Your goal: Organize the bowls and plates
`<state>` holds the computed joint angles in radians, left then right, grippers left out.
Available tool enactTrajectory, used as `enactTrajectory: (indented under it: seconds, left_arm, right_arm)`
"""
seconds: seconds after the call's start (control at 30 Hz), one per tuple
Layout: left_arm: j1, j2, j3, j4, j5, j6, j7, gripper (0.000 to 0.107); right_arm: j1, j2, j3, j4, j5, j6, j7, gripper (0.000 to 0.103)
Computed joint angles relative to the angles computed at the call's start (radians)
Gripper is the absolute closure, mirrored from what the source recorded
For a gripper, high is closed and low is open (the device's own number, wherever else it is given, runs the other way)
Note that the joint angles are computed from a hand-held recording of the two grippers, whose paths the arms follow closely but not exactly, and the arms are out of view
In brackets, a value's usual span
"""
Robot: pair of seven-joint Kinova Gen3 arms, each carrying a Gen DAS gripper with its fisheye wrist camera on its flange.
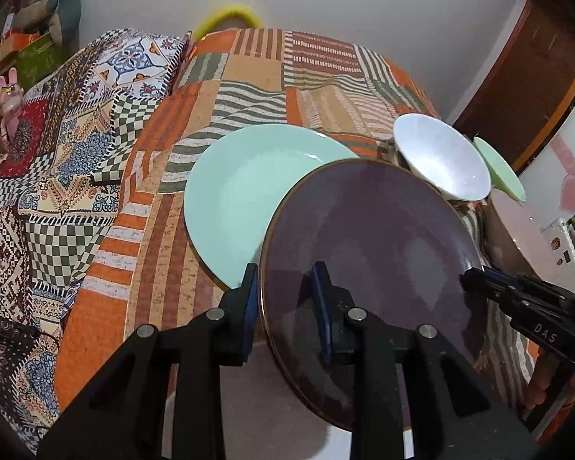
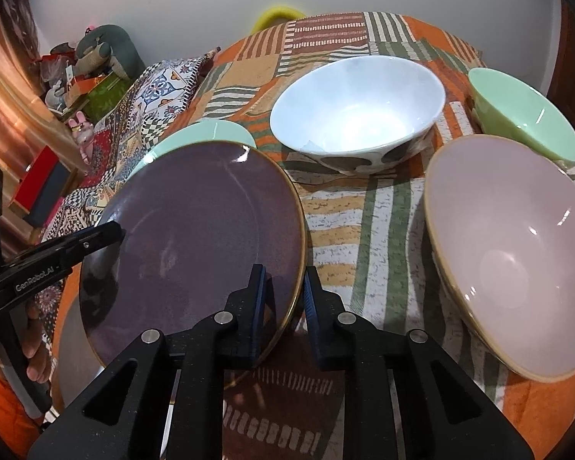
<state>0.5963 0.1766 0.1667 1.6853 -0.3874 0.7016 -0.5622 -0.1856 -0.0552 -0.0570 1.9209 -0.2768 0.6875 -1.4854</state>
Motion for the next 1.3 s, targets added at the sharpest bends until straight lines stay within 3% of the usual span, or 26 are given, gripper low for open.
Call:
enactTrajectory:
  seconds: [0.43, 0.83, 1.3]
  left_arm:
    - [0.082, -0.073, 0.066, -0.028, -0.124, 0.108, 0.158, 0.081]
    - [0.185, -0.059, 0.135, -0.104, -0.196, 0.258, 0.266, 0.081]
    - [0.297, 0.019, 0.129, -0.201, -0.166, 0.330, 0.246, 0.081]
  right_arm:
    - [0.002, -0.127, 0.032, 0.026, -0.019, 0.029, 0.015, 0.088]
    - [0.001, -0.256, 0.090, 0.083, -0.037, 0.064, 0.049, 0.088]
    - [0.031, -0.341, 0.171, 0.150, -0.050, 0.109, 0.093, 0.088]
